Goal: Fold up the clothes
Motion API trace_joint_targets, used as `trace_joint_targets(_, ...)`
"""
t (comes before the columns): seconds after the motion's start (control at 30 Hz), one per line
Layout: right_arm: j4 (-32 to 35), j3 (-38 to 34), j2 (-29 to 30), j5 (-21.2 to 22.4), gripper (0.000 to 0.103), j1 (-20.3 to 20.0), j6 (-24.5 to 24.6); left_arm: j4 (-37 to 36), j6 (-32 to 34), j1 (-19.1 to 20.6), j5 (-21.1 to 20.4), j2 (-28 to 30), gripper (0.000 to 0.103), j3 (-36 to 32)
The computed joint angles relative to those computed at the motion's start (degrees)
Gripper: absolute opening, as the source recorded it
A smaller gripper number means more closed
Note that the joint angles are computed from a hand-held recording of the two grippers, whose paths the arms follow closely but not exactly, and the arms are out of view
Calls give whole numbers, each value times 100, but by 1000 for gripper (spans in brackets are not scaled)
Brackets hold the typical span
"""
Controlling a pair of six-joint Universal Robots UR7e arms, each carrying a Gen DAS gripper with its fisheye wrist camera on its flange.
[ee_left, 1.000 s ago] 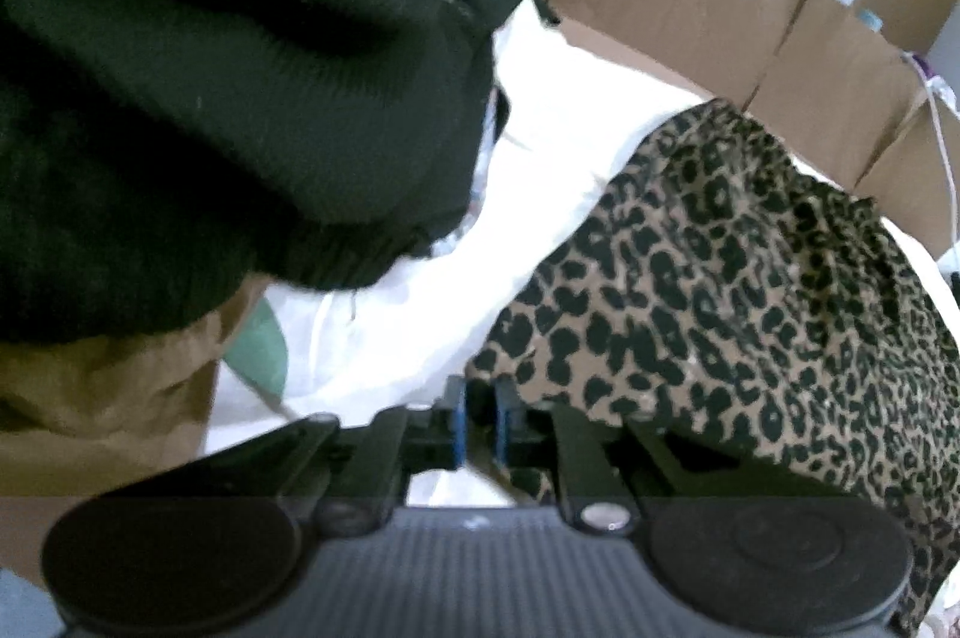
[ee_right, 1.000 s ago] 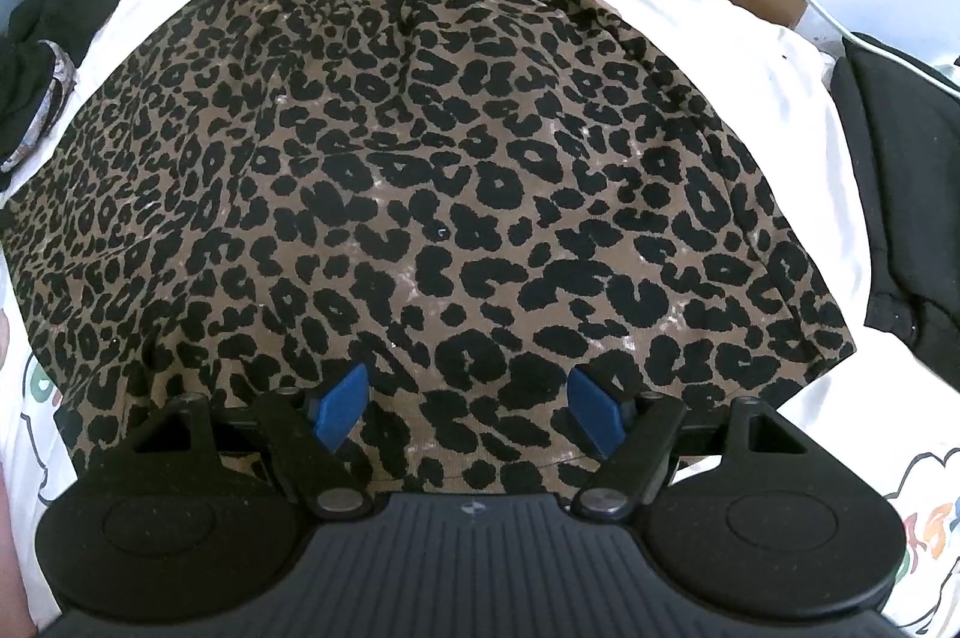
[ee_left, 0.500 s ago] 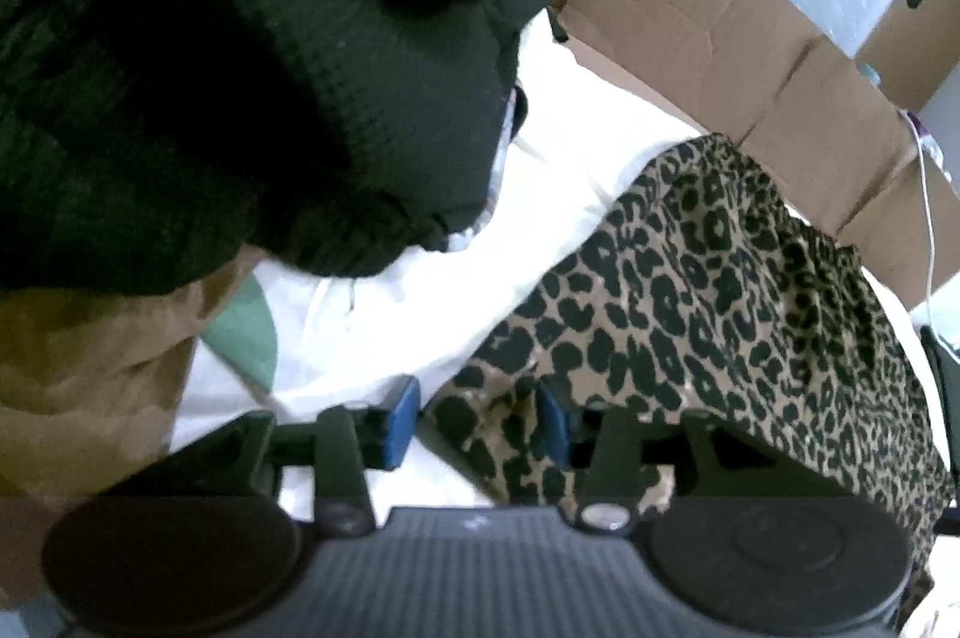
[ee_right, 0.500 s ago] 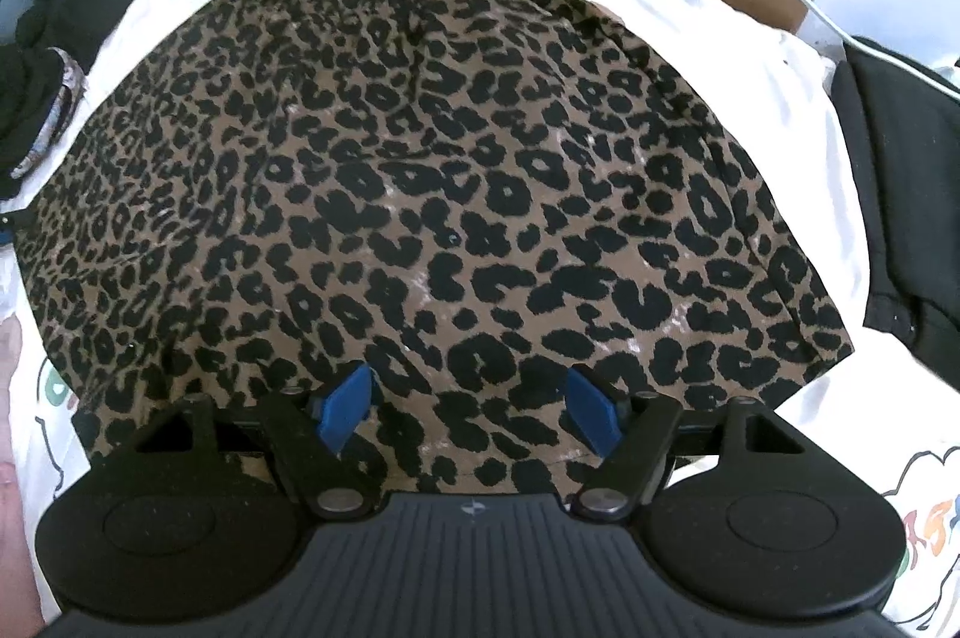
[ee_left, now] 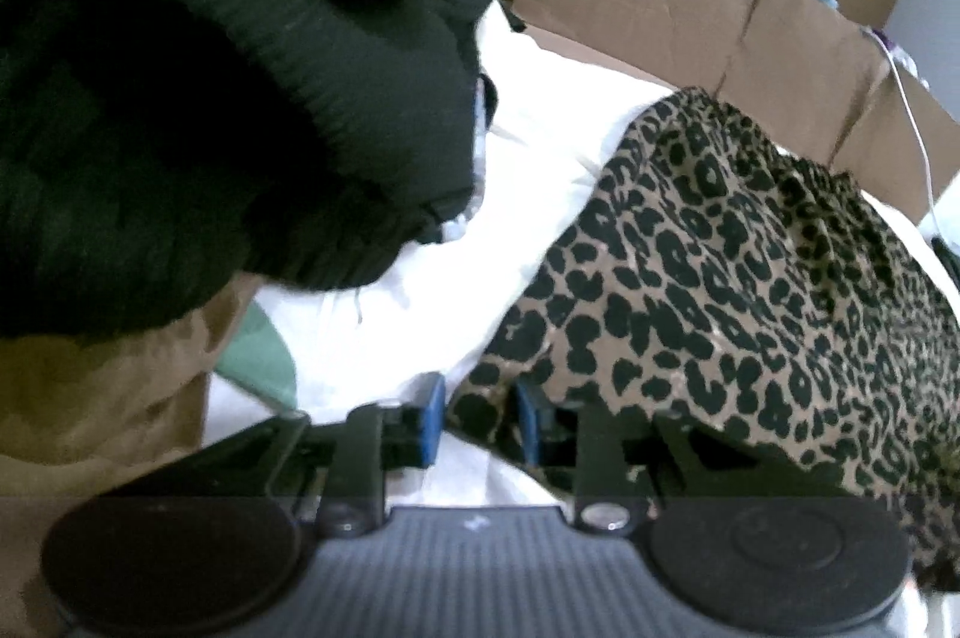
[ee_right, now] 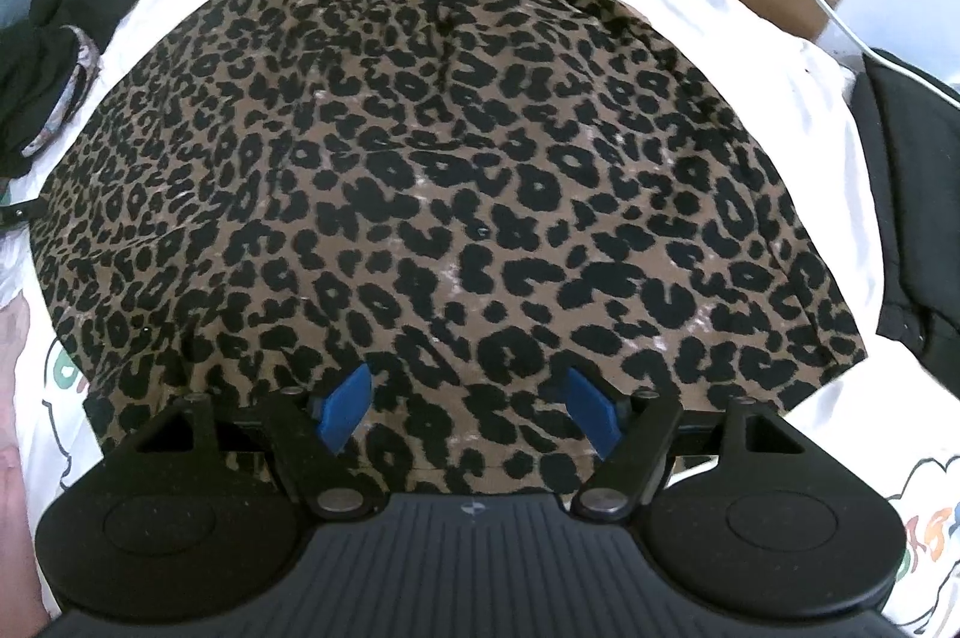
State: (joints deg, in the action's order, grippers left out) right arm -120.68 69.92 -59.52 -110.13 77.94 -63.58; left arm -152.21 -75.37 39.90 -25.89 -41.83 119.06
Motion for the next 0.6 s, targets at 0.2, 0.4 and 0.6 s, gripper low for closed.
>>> trace_joint_targets(0.2,149,41,-69,275,77,87,49,-86,-63,-220,103,-169,11,77)
trace_joint_targets(0.4,454,306,-258,747,77,250,-163,-152,148,-361,71,-337,10,-124)
trace_joint_targets(0.6,626,684,-415,1201,77,455,-339,-832,678,-376,-182,-220,9,-515)
